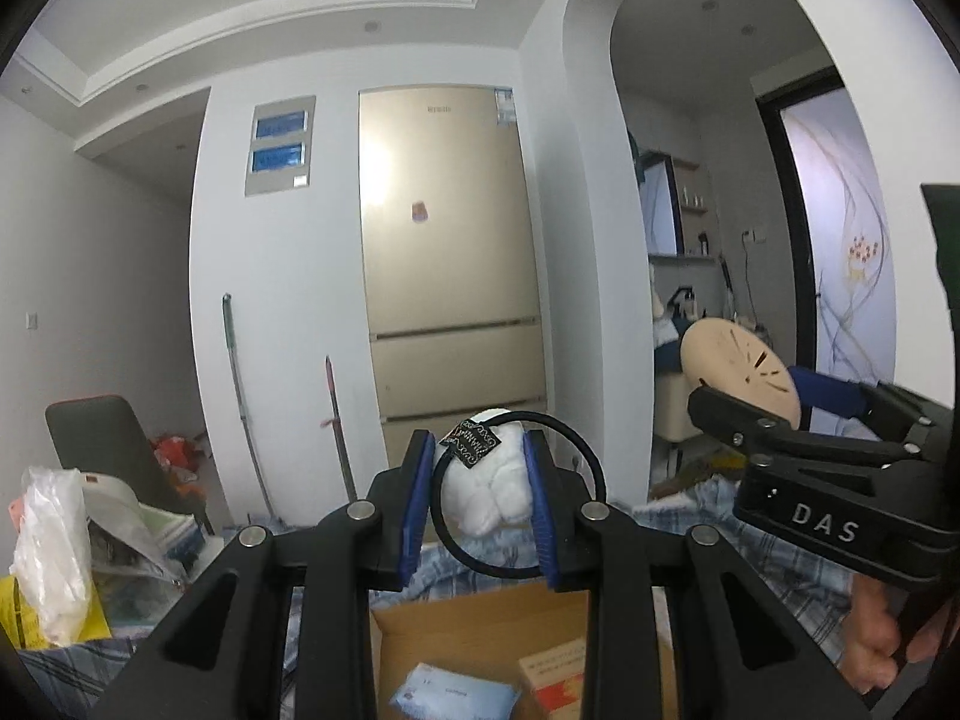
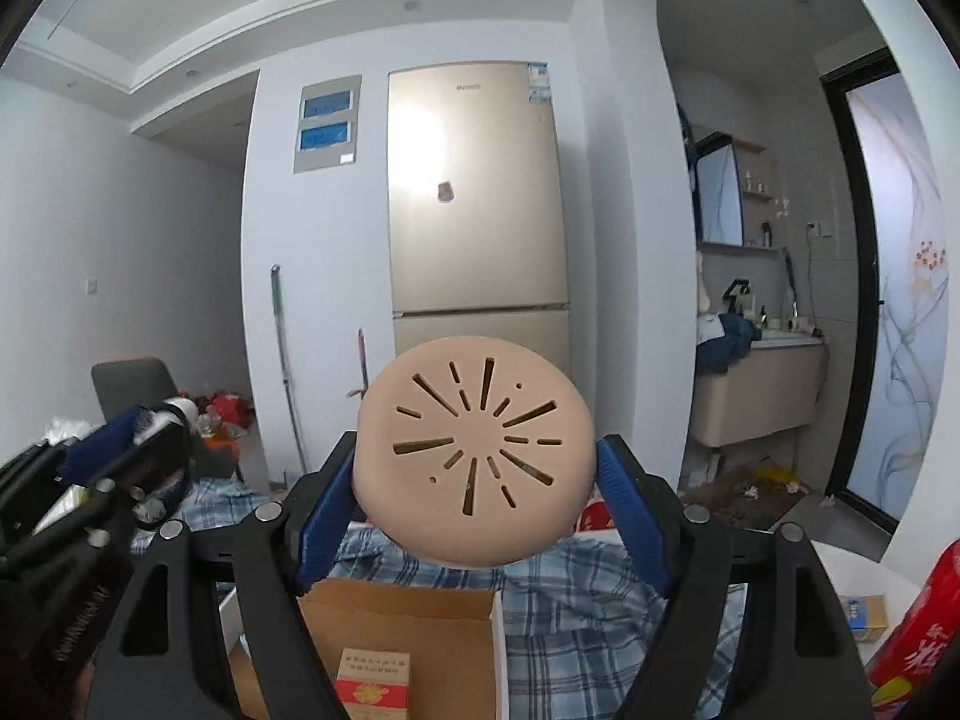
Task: Organize soft objects
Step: 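Lift cotton pad with left tool while right tool lifts vent disc toward box, then open left tool over box while right tool releases vent disc inside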
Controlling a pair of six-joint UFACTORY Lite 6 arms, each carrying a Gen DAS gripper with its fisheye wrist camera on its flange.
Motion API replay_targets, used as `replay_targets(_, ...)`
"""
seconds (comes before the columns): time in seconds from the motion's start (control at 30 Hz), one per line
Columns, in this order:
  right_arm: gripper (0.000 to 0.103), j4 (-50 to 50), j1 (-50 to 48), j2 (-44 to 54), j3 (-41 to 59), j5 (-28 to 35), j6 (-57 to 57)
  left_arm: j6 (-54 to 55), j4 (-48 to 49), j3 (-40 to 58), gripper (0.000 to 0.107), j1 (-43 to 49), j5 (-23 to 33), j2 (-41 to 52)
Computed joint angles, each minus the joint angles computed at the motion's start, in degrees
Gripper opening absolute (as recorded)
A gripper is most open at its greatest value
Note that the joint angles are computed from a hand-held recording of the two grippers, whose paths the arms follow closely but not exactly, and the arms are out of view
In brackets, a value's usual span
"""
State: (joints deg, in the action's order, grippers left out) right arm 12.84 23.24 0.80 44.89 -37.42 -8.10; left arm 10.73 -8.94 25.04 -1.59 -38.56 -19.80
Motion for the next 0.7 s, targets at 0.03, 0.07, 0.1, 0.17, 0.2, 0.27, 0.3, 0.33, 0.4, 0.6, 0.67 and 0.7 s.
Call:
replay_targets(0.03, 0.076, 0.1, 0.3, 1.2, 0.1, -0.6, -0.4, -0.9, 0.8, 0.1, 0.03, 0.5, -0.2, 1.3)
replay_targets(0.07, 0.076, -0.8, 0.0, 2.2, 0.4, -0.7, 0.3, -1.1, 1.2, 0.0, 0.03, 0.9, -0.8, 2.7)
replay_targets(0.1, 0.076, -1.9, -0.1, 3.4, 0.5, -0.6, 1.4, -0.8, 1.2, -0.1, 0.03, 1.0, -1.2, 3.7)
replay_targets(0.17, 0.076, -3.0, -0.1, 5.8, 1.4, 0.0, 2.1, -1.7, 2.7, 0.7, 0.03, 1.6, -0.6, 6.4)
replay_targets(0.2, 0.076, -2.9, 0.1, 6.6, 1.4, -0.1, 1.6, -1.5, 2.6, 1.3, 0.03, 1.6, 0.1, 7.5)
replay_targets(0.27, 0.076, -2.5, 0.5, 8.1, 1.6, -0.2, 0.4, 1.2, -0.4, 4.3, 0.03, 0.6, 3.5, 11.0)
replay_targets(0.3, 0.076, -2.3, 0.8, 8.8, 1.8, 0.2, 0.0, 1.1, -0.6, 5.0, 0.03, 0.7, 4.2, 12.1)
replay_targets(0.33, 0.076, -1.7, 1.0, 9.3, 1.8, 0.4, -0.4, 0.9, -0.6, 5.8, 0.03, 0.8, 5.2, 13.1)
replay_targets(0.4, 0.076, 1.3, 1.8, 10.7, 2.4, 0.9, -2.5, 0.2, -0.7, 7.7, 0.03, 1.3, 7.8, 15.6)
replay_targets(0.6, 0.076, -0.4, 2.0, 13.5, 4.3, 5.1, -2.9, 3.4, -4.4, 11.1, 0.03, 0.7, 11.8, 20.1)
replay_targets(0.67, 0.076, -0.6, 2.0, 14.1, 4.9, 6.3, -2.9, 2.3, -2.9, 11.5, 0.03, 1.0, 12.3, 20.8)
replay_targets(0.7, 0.076, -0.6, 2.0, 14.7, 5.4, 6.9, -2.8, 3.8, -4.6, 12.0, 0.03, 0.7, 12.4, 21.2)
